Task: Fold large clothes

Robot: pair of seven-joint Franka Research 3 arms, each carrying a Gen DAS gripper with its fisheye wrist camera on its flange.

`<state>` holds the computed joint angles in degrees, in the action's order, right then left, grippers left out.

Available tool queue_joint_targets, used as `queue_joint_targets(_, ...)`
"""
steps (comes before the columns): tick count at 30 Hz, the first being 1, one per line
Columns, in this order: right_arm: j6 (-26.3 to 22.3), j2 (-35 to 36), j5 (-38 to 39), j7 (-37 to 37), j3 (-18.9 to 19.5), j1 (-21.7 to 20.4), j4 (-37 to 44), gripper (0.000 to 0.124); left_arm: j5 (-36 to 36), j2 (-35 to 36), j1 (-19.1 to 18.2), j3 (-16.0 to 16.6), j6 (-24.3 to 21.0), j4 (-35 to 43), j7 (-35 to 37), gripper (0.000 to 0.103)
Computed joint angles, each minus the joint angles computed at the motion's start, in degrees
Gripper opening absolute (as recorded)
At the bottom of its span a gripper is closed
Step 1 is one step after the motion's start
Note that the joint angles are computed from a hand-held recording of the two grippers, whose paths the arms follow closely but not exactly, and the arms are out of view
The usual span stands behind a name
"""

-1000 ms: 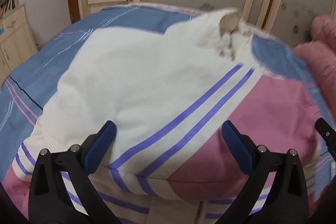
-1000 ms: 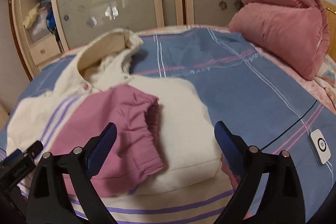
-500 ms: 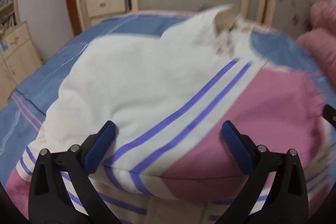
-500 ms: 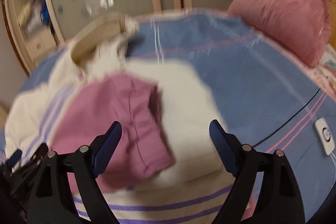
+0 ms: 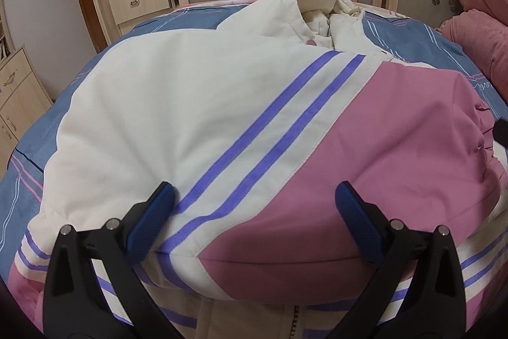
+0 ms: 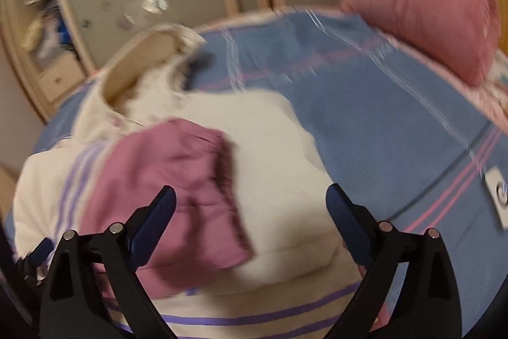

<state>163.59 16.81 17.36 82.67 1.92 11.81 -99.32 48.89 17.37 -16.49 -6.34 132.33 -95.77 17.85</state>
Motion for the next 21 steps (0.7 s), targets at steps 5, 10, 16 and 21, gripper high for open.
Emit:
queue_joint_targets(5, -11.6, 5.7, -6.2, 3.9, -2.7, 1.9, 7.1, 0.095, 0.0, -0.4, 0.1, -0.1, 0.5, -0.7, -0.2, 0.101)
queue_joint_targets(10, -10.6, 5.1, -10.0, 11.6, -4.6, 2.2, 6.9, 0.100, 0.6, -0.6, -0.1, -0.1, 0.6, -1.1, -0.7, 0.101)
queue_joint_targets(16, -1.6, 3.2, 6.3, -8.4, 5.6, -5.4, 5.5, 0.100, 0.8, -0.8, 0.2, -0.1, 1.2, -1.5, -1.3, 0.101)
queue_joint_targets(21, -18.0, 12.7, 0.0, 1.6, -1.2, -1.3, 18.9, 0.101, 1.4, -1.4, 0.4, -0.1, 2.4, -2.6, -2.1, 0.101)
